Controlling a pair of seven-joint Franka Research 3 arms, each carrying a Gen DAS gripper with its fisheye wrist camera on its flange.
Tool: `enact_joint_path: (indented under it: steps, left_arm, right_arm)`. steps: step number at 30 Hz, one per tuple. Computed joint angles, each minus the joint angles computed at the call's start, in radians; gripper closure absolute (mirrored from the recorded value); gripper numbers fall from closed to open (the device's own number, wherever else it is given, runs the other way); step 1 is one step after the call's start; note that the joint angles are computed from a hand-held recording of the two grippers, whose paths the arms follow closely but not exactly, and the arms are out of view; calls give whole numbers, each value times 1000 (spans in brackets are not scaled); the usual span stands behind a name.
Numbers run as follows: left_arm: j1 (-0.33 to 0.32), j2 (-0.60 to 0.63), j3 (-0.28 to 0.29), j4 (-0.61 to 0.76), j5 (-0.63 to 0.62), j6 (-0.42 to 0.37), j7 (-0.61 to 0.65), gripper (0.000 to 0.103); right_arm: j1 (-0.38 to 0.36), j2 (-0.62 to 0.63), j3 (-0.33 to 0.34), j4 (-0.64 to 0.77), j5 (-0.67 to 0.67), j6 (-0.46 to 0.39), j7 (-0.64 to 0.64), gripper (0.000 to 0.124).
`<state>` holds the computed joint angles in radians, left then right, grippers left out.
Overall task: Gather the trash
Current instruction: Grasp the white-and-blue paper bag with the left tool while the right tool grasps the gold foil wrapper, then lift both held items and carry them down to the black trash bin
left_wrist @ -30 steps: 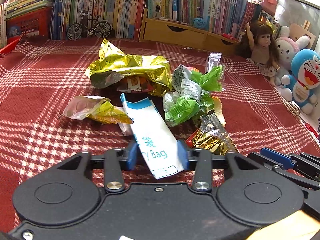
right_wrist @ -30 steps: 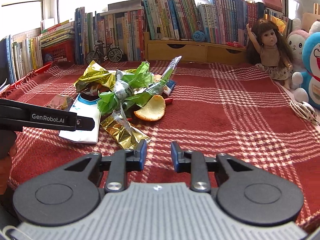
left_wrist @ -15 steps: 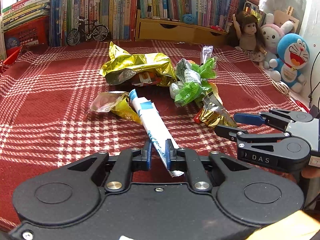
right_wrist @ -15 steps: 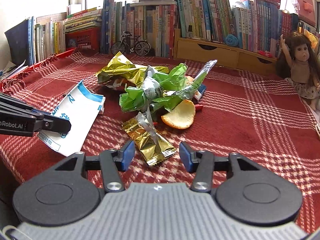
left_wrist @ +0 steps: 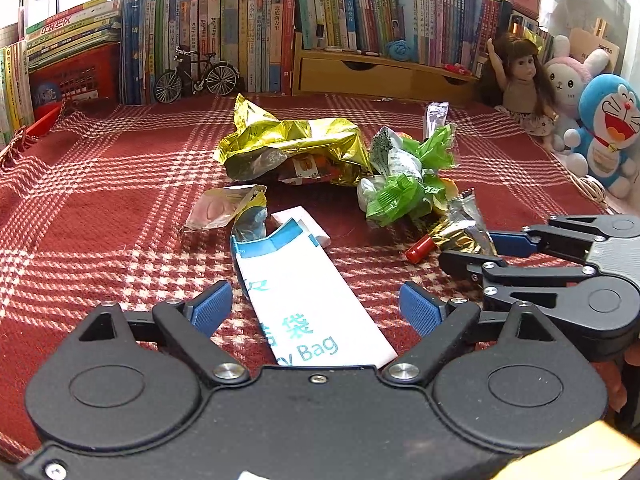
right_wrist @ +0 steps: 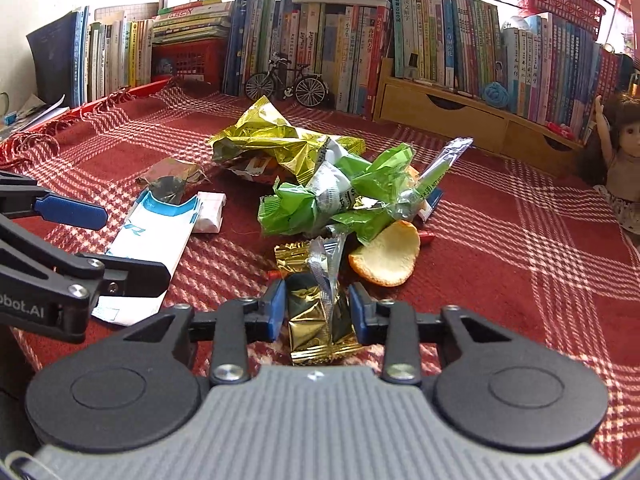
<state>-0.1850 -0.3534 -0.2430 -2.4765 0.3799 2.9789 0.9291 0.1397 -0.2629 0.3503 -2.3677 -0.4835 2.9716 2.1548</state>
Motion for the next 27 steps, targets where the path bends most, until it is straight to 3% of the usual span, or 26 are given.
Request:
enact_joint_path:
  steps: [3,8,9,11,13,17,19,23,27]
  left_arm:
    - [83,38,-83,35,84,-8,-106,9]
    - [123,78,-125,58,221,-9,-226,13]
    - [136,75,-137,57,263,-7,-256,16]
    - [154,67,-148,52,336,3,-309,40]
    - [139,54,-126,39,344,18,-327,47]
    - [122,21,-98,19,336,23,-349,76]
    - [70,8,-44,-1,266,37,-299,76]
    - [71,-35,-49,-35,238,45,-256,77]
    - [28,-85,-21,-75,185,53,-173,77]
  right_arm:
    - [-34,-44,24,-31,-28,-4,49,84]
    - [-71,-113,49,-83,-27,11,82,84]
    - [-70,-122,47,-92,-11,16,76,84]
    - [-72,-140,50,-109,21,24,65,84]
    - [-75,-151,54,-120,54,30,50,84]
    - [-92,-169,77,-138,106,41,35,84]
    - [-88,-176,78,-146,135,43,21,84]
    - [-71,-194,76,-163,191,46,-7,84]
    - [-43,-207,63,-173,246,45,-42,84]
